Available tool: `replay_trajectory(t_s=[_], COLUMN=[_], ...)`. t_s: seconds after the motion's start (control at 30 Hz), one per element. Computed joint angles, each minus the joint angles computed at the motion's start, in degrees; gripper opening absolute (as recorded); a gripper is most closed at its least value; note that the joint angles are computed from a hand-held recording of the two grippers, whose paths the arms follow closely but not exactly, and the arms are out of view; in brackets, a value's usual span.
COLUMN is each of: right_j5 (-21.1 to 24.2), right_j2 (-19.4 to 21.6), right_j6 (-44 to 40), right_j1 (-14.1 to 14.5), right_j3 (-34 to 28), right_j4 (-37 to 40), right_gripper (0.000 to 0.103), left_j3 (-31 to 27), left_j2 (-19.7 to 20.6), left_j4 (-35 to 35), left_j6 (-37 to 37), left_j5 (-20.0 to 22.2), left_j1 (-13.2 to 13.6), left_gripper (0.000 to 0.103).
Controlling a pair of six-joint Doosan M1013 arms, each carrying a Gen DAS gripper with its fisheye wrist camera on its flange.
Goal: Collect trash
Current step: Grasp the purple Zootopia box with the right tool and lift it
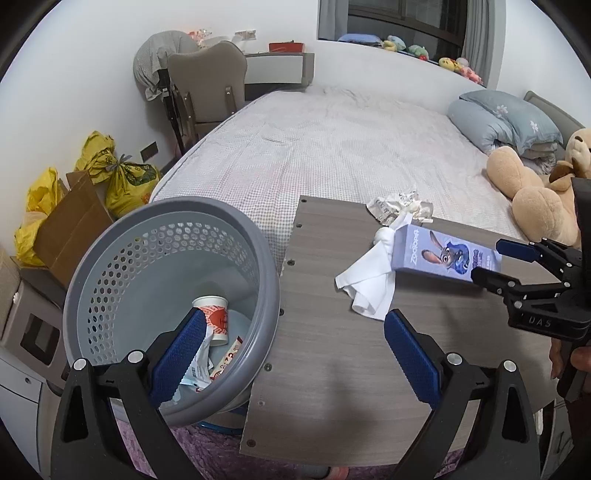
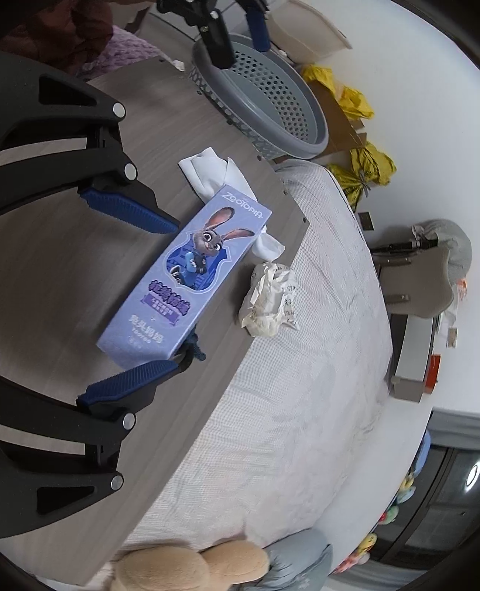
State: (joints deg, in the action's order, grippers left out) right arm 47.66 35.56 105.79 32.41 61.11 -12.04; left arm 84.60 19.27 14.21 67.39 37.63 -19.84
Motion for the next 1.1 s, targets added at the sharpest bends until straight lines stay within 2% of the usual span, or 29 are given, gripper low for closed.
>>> replay_trajectory(t_s=[0.4, 0.8, 1.0, 1.1], right_j5=[1.50, 3.03, 2.58, 2.18], right_j2=[2.45, 4.04, 4.51, 4.54], right_j6=[-12.71, -18.66, -17.61, -16.78], right_j1=[0.21, -0.29, 0.24, 0.44], right_j3=[-3.10, -4.48, -4.58, -4.45], right_j4=[-0.30, 2.06, -0.27, -1.02], right_gripper=[0.077, 0.076, 0.076, 0.073], left_j3=[-1.58, -1.78, -1.53, -1.37], left_j2=[1.00, 1.17, 0.96, 0.83], left_j4=[0.90, 0.72, 0.69, 1.01], left_j6=[-1.09, -1.01, -0.84, -0.98], left_j5=[1.42, 2.00, 1.84, 1.71], left_j1=[-0.23, -0.41, -0.52, -0.64], left_gripper=[0.095, 0.095, 0.095, 0.095])
